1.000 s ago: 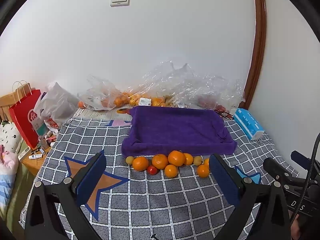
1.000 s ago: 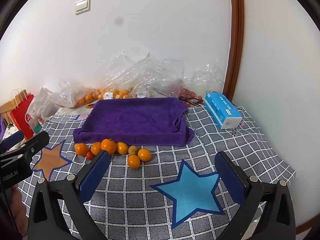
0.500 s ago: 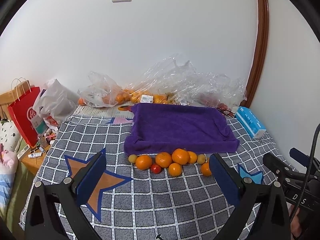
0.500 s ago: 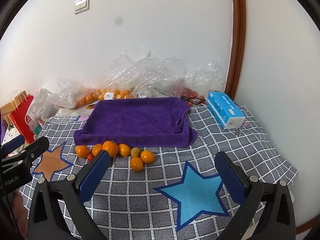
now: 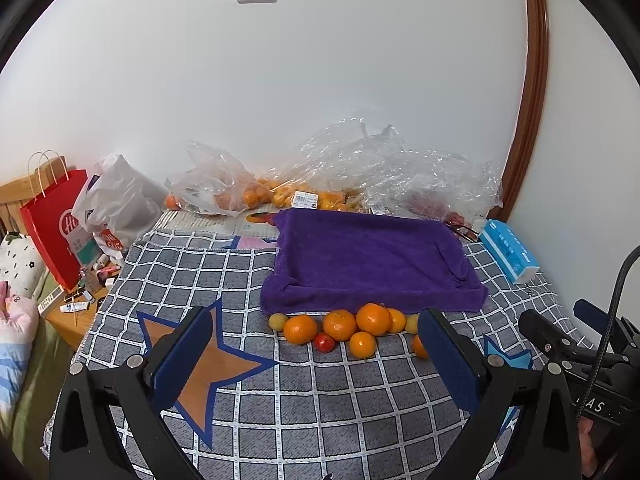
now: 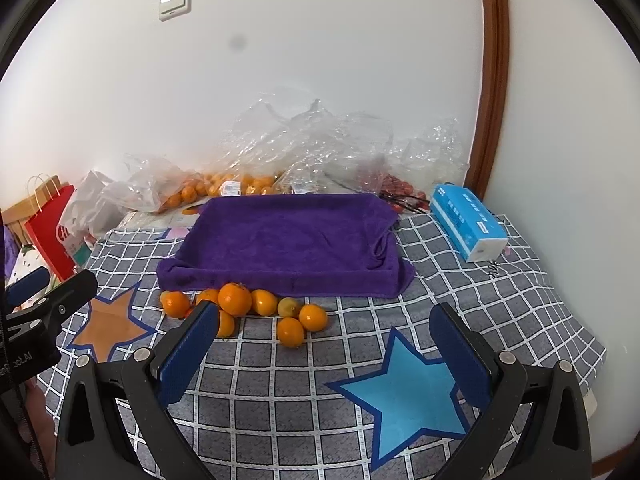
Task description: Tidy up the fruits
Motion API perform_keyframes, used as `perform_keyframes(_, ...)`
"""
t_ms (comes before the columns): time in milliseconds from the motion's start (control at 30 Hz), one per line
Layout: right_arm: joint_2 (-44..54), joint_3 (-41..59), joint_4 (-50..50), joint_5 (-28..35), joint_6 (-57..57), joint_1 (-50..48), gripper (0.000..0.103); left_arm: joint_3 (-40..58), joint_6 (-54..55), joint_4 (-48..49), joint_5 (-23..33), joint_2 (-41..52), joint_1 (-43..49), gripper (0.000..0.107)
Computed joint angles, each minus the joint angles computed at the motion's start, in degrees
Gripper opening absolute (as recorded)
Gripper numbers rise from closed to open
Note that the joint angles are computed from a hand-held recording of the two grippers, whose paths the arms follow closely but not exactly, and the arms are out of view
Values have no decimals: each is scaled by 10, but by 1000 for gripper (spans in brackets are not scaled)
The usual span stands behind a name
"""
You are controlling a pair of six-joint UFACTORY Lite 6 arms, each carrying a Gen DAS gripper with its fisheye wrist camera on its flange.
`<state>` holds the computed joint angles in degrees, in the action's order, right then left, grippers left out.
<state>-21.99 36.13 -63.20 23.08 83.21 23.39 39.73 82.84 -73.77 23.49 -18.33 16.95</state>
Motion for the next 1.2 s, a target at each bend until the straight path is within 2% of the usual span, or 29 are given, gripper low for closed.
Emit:
perform_keyframes(533, 8, 2, -13, -27, 3, -19, 103, 2, -7, -4, 0, 0, -8, 103)
perform_keyframes(667, 14, 5, -19, -28, 2, -24, 103, 2, -4, -5, -19, 1, -21, 103)
perform_keyframes(900, 49, 25, -49, -18, 27, -30, 103, 35, 31, -43, 19, 61, -4, 103)
perform_keyframes(1000, 76, 36, -80, 5, 70, -27, 103, 34, 74, -81, 3, 76, -13, 103)
perform_keyframes(1133, 136, 71, -66, 34, 58, -31, 103, 49, 92, -103, 2, 112, -17, 103)
perform_keyframes(1200, 158, 71, -101, 21, 91, -38, 103, 59, 93, -103, 9, 134, -15, 103)
